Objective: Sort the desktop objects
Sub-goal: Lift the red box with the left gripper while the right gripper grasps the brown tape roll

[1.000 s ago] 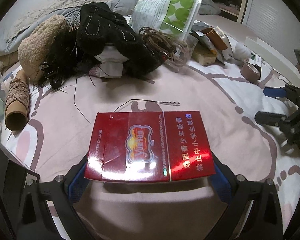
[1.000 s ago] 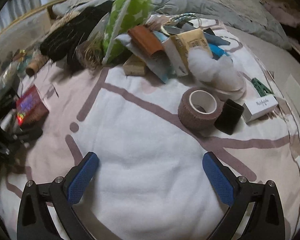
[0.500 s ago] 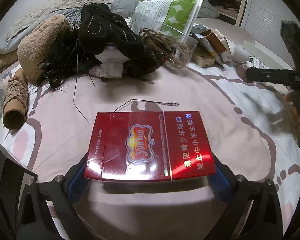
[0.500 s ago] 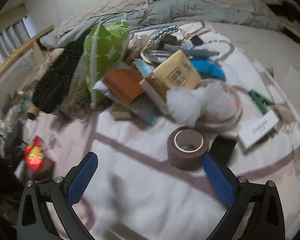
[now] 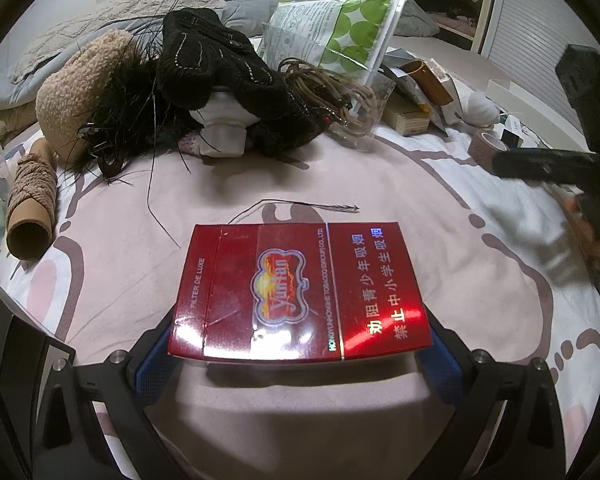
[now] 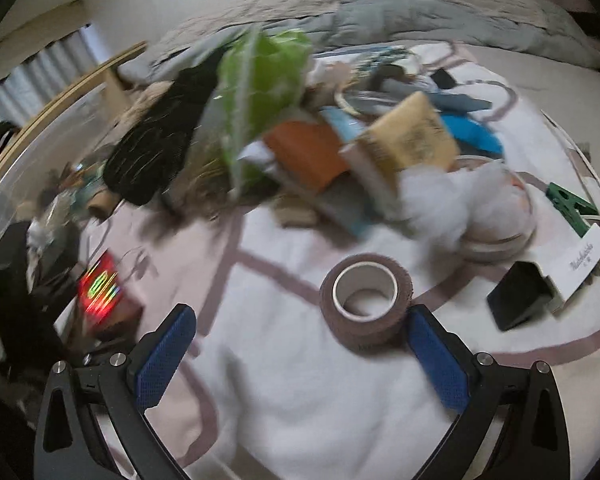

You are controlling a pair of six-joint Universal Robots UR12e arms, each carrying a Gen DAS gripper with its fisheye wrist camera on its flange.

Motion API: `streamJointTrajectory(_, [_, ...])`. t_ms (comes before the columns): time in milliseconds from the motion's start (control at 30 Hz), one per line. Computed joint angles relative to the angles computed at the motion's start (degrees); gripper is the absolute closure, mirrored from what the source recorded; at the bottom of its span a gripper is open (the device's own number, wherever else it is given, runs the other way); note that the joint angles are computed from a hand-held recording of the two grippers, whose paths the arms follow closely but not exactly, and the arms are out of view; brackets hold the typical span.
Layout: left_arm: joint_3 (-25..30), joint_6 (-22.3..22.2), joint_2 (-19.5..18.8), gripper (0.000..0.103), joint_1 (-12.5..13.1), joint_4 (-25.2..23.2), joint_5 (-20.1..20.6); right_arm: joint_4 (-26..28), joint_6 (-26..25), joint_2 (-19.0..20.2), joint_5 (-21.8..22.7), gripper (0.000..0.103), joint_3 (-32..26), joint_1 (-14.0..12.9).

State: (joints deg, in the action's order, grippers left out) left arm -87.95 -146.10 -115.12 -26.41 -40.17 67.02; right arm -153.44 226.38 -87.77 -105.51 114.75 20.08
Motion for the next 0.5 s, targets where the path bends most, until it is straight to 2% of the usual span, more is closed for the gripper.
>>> streamJointTrajectory(200, [0.0,0.0,0.0,0.0,0.0,-0.1,-0.1,3.0,1.4,0.5,-1.7,0.0,-1.1,-0.6])
streamJointTrajectory(300, [0.2,-0.3,-0.1,0.0,0.2,-0.4,-0.7,2.4,-0.1,1.1,-0.8,0.0,-1.6,-0.9])
streamJointTrajectory(400, [0.5,-0.5,-0.3,0.0,0.2,-0.6,-1.1,2.2,-3.3,1.9,-1.0,0.0,-2.7,-0.1])
streamJointTrajectory(500, [0.9,-1.0,-0.5,0.0,0.4,-1.1,-1.9,0.1,-5.2,2.6,1.9,0.0,-3.0,0.2])
